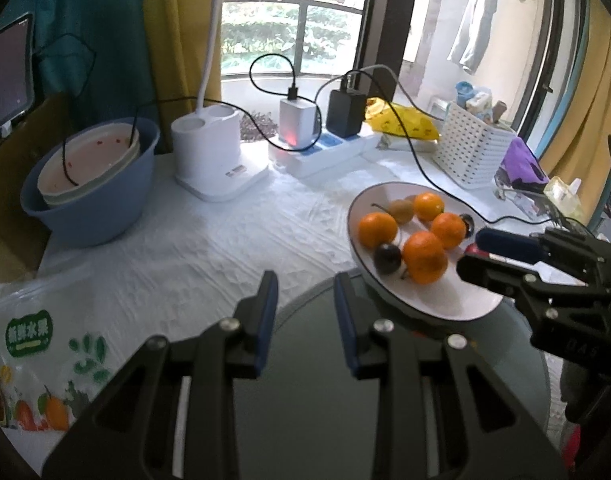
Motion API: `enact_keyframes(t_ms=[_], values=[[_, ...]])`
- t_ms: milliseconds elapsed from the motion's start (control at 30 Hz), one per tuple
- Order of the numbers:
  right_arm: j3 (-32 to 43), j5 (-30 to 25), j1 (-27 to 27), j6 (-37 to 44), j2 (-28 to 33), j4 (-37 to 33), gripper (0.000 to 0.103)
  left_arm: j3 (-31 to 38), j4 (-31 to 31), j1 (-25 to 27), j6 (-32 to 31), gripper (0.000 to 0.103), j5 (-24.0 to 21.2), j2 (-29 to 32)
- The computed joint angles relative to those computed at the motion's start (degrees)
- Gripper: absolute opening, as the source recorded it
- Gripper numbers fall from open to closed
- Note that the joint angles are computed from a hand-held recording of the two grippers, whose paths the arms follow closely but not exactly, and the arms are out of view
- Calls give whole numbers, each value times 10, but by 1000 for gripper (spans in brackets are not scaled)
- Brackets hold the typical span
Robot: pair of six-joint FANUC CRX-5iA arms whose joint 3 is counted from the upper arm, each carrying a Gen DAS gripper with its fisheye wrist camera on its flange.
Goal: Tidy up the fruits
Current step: 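Withdraw both tools from the bowl toward the last fruit on the tray, then grasp a red tomato with the left tool while the right tool grasps a small yellow-brown fruit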
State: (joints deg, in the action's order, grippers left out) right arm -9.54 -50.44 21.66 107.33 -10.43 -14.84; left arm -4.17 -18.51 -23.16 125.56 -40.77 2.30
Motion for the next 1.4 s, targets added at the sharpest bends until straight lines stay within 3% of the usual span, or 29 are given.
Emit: enact_keyframes(t_ms=[733, 1167, 1233, 1300, 1400], values=[[-79, -6, -1, -41, -86, 27, 40, -20, -47, -54, 53, 30, -27, -34], [-101, -13, 15, -55, -74, 38, 40, -48, -49, -60, 79, 31, -34, -44], [-100, -11, 17, -59, -69, 40, 40, -48, -49, -60, 79, 33, -37, -43], [-100, -10, 21, -58, -64, 42, 40, -49, -43, -58, 76, 48, -34, -41], [-99, -12, 27, -54, -57, 46, 40, -52, -31, -53, 70, 49, -26, -38]])
